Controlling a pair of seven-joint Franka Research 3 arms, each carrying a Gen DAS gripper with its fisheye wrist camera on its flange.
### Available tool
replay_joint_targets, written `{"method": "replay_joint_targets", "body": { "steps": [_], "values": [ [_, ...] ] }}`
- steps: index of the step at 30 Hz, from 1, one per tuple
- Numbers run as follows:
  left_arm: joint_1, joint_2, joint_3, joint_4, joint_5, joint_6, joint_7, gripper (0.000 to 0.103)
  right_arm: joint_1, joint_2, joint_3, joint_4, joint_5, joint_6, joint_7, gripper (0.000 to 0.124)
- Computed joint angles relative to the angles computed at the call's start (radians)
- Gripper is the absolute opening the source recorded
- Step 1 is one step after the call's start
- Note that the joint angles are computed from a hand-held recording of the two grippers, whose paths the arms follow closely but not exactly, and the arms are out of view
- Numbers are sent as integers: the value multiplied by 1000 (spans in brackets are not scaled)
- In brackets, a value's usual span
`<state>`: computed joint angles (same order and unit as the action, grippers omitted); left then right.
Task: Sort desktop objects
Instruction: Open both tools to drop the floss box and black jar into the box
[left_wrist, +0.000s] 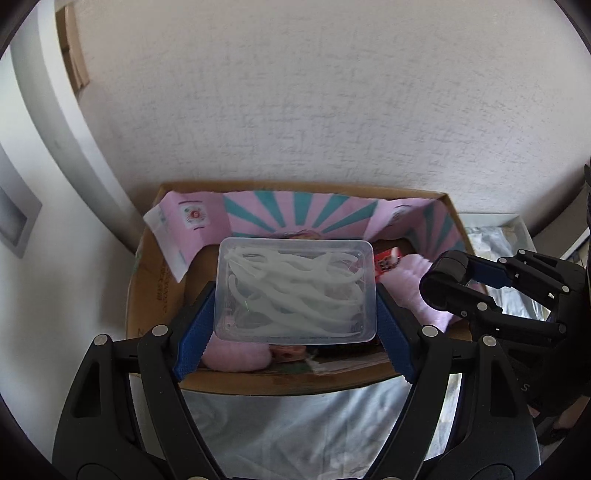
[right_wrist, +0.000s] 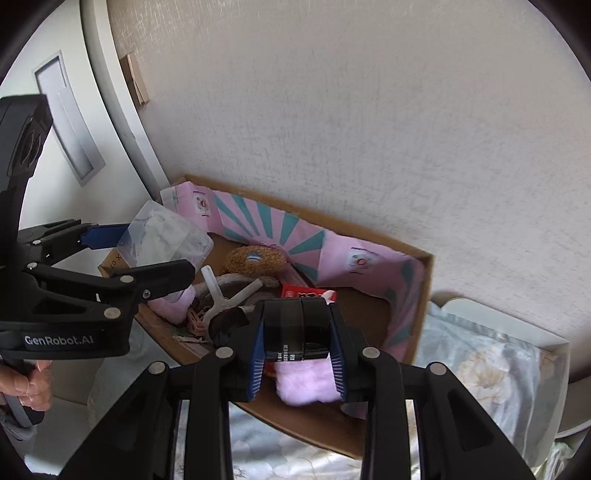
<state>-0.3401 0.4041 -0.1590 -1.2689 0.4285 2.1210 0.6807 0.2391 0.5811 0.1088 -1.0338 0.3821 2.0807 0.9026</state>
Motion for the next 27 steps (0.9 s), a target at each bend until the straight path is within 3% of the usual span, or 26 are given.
{"method": "replay_joint_targets", "body": {
  "steps": [10,13,16,20,27],
  "values": [
    [30,-28,2,-62,-2,42,-5,78,45,77,0,110,-47,-27,28,29],
    [29,3,4,-10,-18,-20,-4,82,57,101,-4,145,-64,-46,43,30],
    [17,34,16,53,-12,-105,-20,94,71,96,-21,125,-85,-4,83,49],
    [20,16,21,29,-3,-96,-53,98,54,113,-15,155,-76,-10,129,74],
    [19,27,19,51,9,-112,-72,98,45,121,-20,178,-86,-17,173,77]
  ]
}}
